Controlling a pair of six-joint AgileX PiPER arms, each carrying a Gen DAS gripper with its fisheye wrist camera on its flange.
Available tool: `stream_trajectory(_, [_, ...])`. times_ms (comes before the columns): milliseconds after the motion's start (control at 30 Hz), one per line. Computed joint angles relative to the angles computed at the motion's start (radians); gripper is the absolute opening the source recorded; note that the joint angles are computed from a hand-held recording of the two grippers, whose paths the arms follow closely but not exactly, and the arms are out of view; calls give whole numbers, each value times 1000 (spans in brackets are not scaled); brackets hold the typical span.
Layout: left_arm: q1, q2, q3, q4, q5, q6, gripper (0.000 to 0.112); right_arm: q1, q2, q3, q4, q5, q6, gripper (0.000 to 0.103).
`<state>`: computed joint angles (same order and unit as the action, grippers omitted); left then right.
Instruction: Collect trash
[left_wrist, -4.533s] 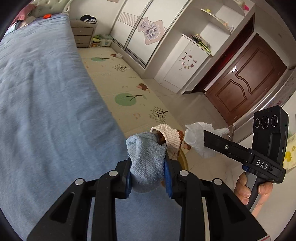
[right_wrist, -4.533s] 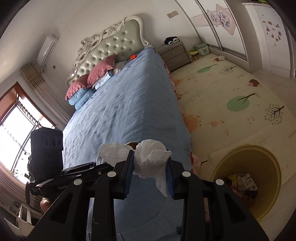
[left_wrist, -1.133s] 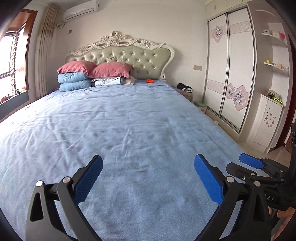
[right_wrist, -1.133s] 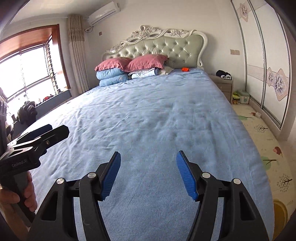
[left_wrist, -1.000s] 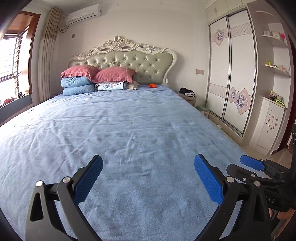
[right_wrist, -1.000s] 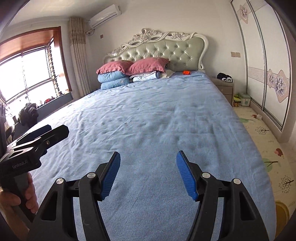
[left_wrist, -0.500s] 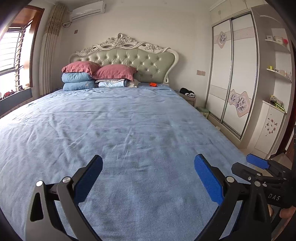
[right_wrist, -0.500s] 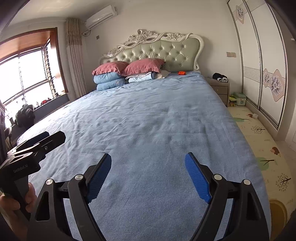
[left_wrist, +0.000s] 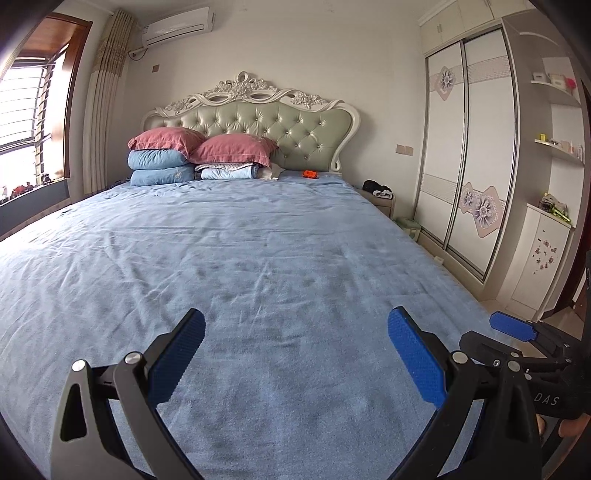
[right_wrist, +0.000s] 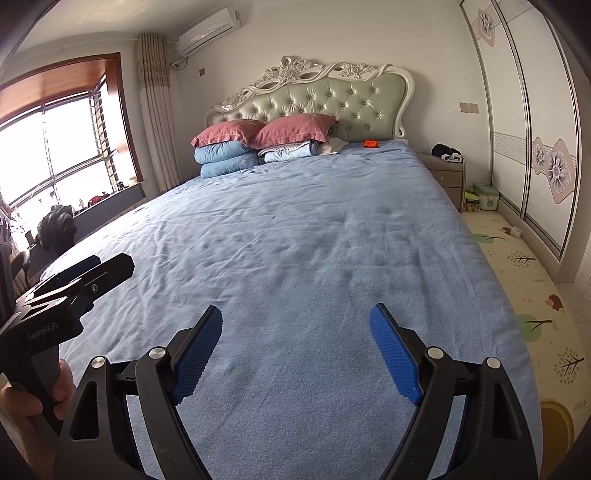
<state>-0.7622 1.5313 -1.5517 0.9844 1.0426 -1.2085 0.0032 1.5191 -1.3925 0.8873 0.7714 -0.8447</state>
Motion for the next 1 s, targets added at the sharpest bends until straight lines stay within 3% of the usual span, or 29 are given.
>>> stream_trajectory(1000, [11,1,-24,-16,12,16,99,5,-10,0,9,16,-7,79])
